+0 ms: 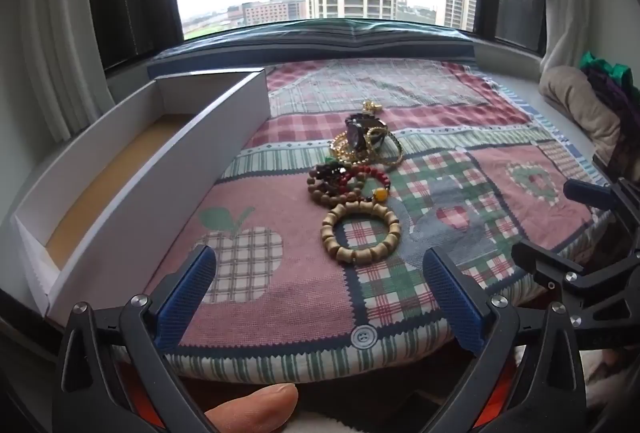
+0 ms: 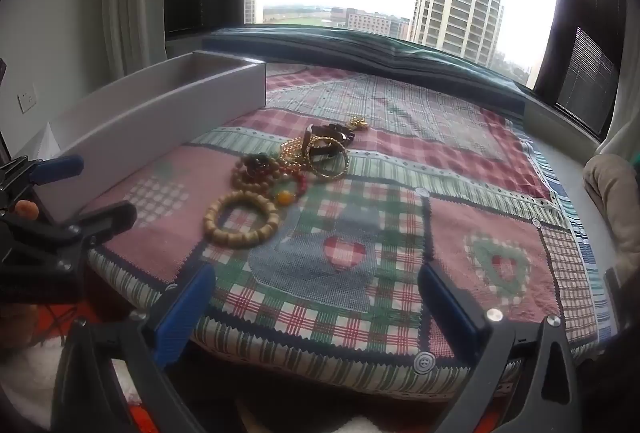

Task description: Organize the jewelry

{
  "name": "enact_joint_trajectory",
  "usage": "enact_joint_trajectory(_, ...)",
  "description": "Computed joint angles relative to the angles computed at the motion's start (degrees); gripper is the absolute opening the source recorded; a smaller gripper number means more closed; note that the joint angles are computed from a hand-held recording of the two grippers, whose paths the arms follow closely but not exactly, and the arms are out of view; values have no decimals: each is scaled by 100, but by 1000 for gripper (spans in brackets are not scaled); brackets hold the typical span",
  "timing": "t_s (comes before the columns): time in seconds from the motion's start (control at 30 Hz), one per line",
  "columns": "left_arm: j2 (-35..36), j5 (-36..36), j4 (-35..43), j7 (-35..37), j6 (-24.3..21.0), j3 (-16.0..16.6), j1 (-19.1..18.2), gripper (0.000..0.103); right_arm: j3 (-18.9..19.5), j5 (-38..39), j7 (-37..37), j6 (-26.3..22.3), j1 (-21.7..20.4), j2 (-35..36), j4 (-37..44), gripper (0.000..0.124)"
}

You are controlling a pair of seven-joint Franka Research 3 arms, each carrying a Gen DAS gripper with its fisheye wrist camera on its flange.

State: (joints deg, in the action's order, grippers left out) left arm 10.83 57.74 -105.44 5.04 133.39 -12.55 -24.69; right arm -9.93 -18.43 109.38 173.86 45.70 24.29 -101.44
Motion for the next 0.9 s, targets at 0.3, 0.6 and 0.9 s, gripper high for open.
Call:
enact_joint_trajectory(0.3,48,-67,78,91,79,36,-35,103,64,116,-69,-20,-49,27,58,103)
enact_joint_trajectory(0.6,-11,-137,-48,-150,147,21,28,103,-209,136,-34,230,154,2,-76,103)
enact_joint_trajectory(0.9,7,-151,-44,-92,232,16,45,103,-201,242,-136,250,169,14,-70,103)
